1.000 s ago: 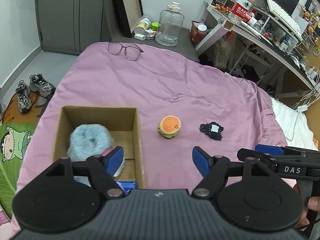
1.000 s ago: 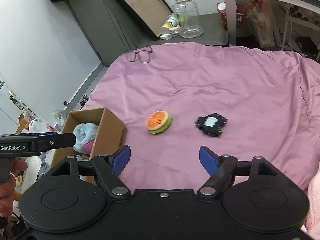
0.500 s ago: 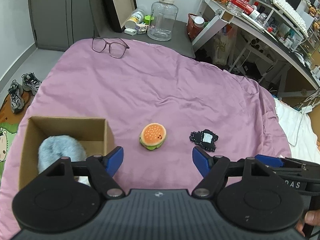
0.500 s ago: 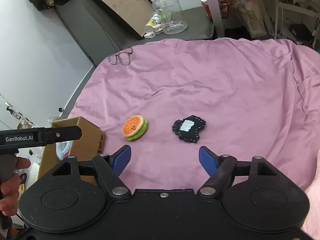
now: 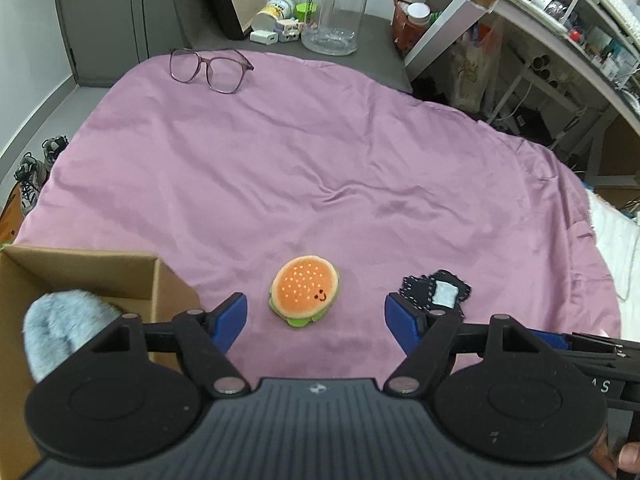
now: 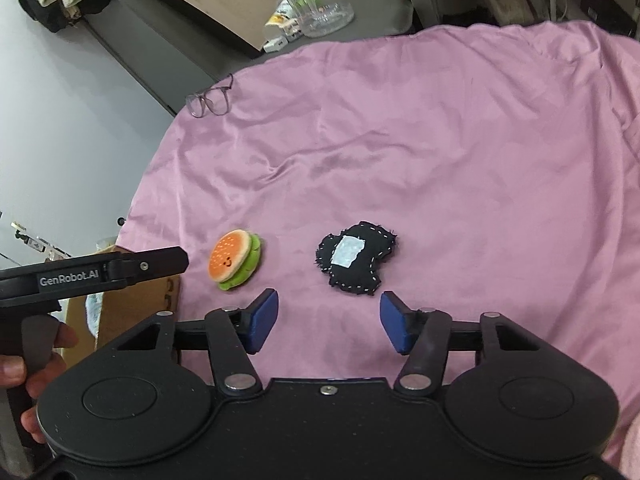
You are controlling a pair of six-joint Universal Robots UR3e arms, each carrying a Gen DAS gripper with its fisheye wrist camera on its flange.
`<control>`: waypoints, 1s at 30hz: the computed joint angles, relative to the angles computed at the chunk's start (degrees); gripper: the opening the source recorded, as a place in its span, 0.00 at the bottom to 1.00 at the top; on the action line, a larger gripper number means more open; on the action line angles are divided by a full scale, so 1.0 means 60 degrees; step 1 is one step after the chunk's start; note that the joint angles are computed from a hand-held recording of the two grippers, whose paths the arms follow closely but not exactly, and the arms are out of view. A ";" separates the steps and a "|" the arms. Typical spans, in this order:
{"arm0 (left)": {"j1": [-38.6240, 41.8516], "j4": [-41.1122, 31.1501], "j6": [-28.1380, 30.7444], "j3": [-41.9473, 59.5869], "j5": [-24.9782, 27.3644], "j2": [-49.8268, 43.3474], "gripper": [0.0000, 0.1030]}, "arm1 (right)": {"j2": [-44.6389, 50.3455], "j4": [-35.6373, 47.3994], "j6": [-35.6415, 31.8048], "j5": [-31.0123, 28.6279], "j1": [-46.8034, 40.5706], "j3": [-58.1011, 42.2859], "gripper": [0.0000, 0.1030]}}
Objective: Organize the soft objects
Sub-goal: 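Grasp the orange burger plush with left gripper while right grasps black plush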
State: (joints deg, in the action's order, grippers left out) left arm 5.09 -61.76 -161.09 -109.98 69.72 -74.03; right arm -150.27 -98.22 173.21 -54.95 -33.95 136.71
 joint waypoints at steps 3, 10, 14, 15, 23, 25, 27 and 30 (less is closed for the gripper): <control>-0.0326 0.0730 -0.0272 -0.0070 0.0256 -0.0605 0.72 | 0.0720 -0.1208 0.0427 -0.0073 0.0309 0.0446 0.52; -0.0935 0.1890 -0.0849 -0.0098 0.0871 -0.1870 0.69 | 0.2540 -0.3795 0.1234 -0.0297 0.0927 0.1097 0.50; -0.1181 0.2383 -0.0985 -0.0034 0.1118 -0.2491 0.69 | 0.3451 -0.4985 0.1624 -0.0467 0.1275 0.1274 0.49; -0.1220 0.2458 -0.1009 -0.0017 0.1144 -0.2619 0.69 | 0.3681 -0.5300 0.1725 -0.0531 0.1381 0.1293 0.49; -0.1257 0.2705 -0.1100 -0.0019 0.1042 -0.3294 0.47 | 0.5010 -0.6871 0.2522 -0.1438 0.2365 0.1081 0.28; -0.1225 0.2911 -0.1008 -0.0195 0.0939 -0.3197 0.43 | 0.4940 -0.6808 0.2556 -0.1467 0.2390 0.1048 0.26; -0.1096 0.2766 -0.0849 -0.0273 0.0662 -0.3004 0.42 | 0.4710 -0.6539 0.2515 -0.1476 0.2370 0.0990 0.25; -0.0938 0.2590 -0.0614 -0.0427 0.0418 -0.2610 0.42 | 0.4242 -0.6002 0.2469 -0.1537 0.2373 0.0867 0.25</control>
